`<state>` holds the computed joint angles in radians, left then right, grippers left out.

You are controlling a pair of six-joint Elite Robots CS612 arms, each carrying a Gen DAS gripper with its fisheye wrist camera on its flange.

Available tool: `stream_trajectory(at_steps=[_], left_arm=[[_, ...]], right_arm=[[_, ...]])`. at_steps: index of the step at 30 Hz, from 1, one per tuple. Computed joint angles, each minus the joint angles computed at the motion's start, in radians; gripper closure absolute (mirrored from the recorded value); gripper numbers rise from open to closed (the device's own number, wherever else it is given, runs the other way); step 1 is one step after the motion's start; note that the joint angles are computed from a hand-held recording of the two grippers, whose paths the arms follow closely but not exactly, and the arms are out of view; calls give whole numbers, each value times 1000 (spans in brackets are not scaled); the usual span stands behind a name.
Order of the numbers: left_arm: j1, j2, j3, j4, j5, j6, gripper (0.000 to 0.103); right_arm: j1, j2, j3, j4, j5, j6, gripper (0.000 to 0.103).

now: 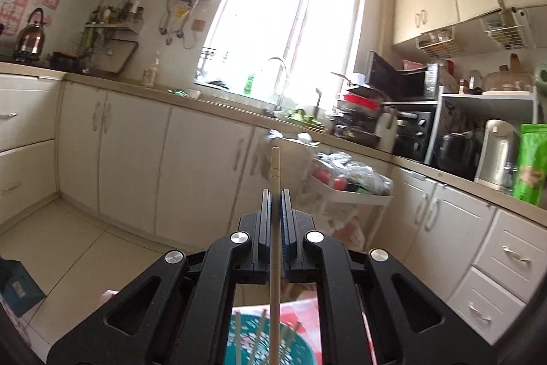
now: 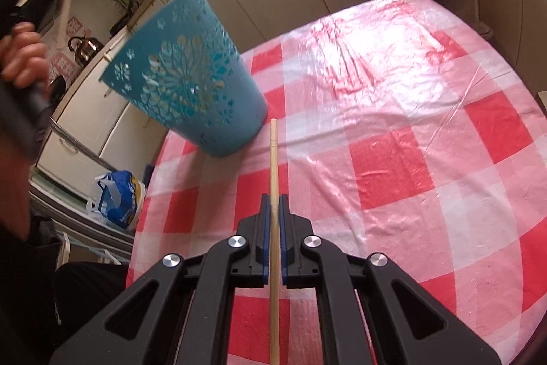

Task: Organize utensils
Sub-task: 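Raise both chopsticks over the teal cup and drop them in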

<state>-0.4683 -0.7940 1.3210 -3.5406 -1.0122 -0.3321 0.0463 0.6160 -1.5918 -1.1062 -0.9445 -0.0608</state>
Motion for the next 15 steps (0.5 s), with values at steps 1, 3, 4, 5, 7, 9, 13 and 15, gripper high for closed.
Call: stream_trajectory(at_steps=[1, 3, 4, 5, 7, 9, 13, 15], left_arm=[[1, 9, -10, 4, 10, -1, 98], [2, 23, -21, 15, 23, -10, 98], [1, 26, -20, 19, 26, -15, 98], [1, 29, -19, 26, 29, -21, 98], [0, 32, -14, 51, 41, -40, 98], [-1, 30, 2, 65, 37, -48, 98], [-6, 18, 39, 98, 28, -49, 98], [-10, 9, 61, 99, 26, -44, 95]], right_arm=[[0, 1, 0, -7, -1, 5, 97], [-2, 3, -3, -20, 3, 15, 97], [-3, 4, -4, -29, 2, 21, 97], [-3, 5, -5, -36, 1, 25, 97], [-4, 7, -6, -43, 6, 32, 97], [-5, 8, -6, -51, 8, 36, 97], [-5, 10, -8, -63, 10, 43, 97], [-6, 12, -11, -72, 11, 49, 97]])
